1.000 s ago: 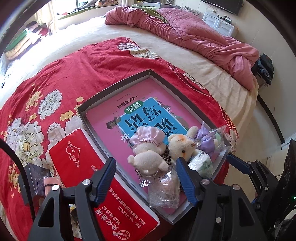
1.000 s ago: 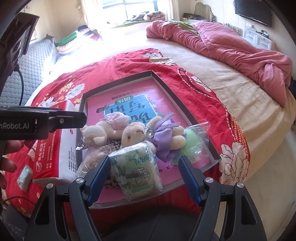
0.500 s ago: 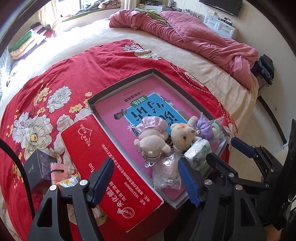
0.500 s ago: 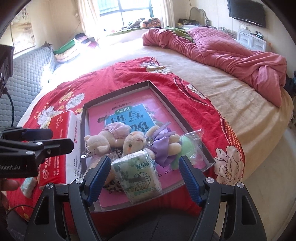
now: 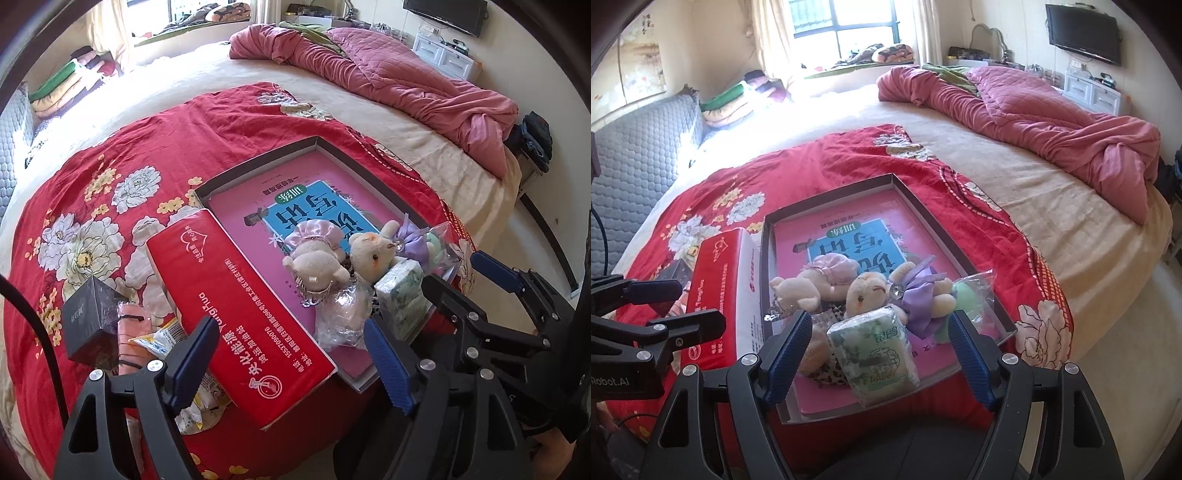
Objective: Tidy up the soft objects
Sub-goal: 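Withdraw both open tools up from the pink box, then move both open tools to the items lying beside the red tissue box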
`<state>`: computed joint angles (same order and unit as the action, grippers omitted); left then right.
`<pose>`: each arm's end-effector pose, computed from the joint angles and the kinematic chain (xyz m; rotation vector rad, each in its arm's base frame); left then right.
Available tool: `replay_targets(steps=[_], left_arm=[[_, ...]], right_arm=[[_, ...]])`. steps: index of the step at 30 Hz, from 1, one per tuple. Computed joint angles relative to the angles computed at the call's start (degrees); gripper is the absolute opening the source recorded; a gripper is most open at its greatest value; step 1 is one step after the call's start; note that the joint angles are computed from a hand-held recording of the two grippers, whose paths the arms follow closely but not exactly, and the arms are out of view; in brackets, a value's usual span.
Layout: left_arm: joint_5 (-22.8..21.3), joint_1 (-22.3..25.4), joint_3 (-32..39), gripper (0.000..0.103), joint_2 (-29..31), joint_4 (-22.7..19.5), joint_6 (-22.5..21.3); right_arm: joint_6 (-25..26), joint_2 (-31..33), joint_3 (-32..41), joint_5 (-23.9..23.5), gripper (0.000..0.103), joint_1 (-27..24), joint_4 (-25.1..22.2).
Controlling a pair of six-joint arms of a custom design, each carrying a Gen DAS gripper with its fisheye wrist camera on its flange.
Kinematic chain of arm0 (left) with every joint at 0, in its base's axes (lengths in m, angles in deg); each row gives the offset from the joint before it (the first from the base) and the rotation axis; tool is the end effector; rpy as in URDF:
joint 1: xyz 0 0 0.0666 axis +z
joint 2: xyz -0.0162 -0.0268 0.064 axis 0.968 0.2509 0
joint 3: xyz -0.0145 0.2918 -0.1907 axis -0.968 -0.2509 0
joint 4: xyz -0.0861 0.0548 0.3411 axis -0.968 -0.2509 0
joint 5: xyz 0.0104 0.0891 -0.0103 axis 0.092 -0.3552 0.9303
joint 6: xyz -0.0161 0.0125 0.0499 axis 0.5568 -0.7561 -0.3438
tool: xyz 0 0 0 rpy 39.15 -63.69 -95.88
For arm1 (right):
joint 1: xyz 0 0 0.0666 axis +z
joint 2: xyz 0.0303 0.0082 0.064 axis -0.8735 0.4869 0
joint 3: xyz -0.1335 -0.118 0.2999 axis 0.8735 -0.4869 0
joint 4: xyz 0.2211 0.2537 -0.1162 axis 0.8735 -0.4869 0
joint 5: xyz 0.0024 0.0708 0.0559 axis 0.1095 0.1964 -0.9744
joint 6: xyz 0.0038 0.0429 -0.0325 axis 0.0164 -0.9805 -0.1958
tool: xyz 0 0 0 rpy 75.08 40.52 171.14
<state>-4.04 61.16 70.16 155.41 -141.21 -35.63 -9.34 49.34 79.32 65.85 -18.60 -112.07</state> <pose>0.5563 -0.1527 0.4254 1.0089 2.5188 -0.3346 0.3991 0.3334 0.4214 0.6072 2.3481 -0.1176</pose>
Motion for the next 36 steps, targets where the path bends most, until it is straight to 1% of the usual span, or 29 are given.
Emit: replay_targets(steps=[10,19,29,36], left_arm=[[-0.9,1.5,-4.3,0.080,-2.8,2.1,0.1],[0.3,2.9,-4.6,0.080,-3.6,2.0,0.6],[1.6,4.8,-4.8,0.080,-4.7,2.1,0.7],[1.9,6.7,-5.1,0.080,-5.5,2.5,1.2]], right_arm=[[0.1,0.9,2.7,2.2,0.077,0.8,-1.9],[1.4,2.8,7.3,4.1,0.077,2.0,-3.8],[3.3,5.8,13.8,6.3,0.078,3.2,-7.0],[5.3,7.7,17.9,6.8,0.078,3.9,-7.3]])
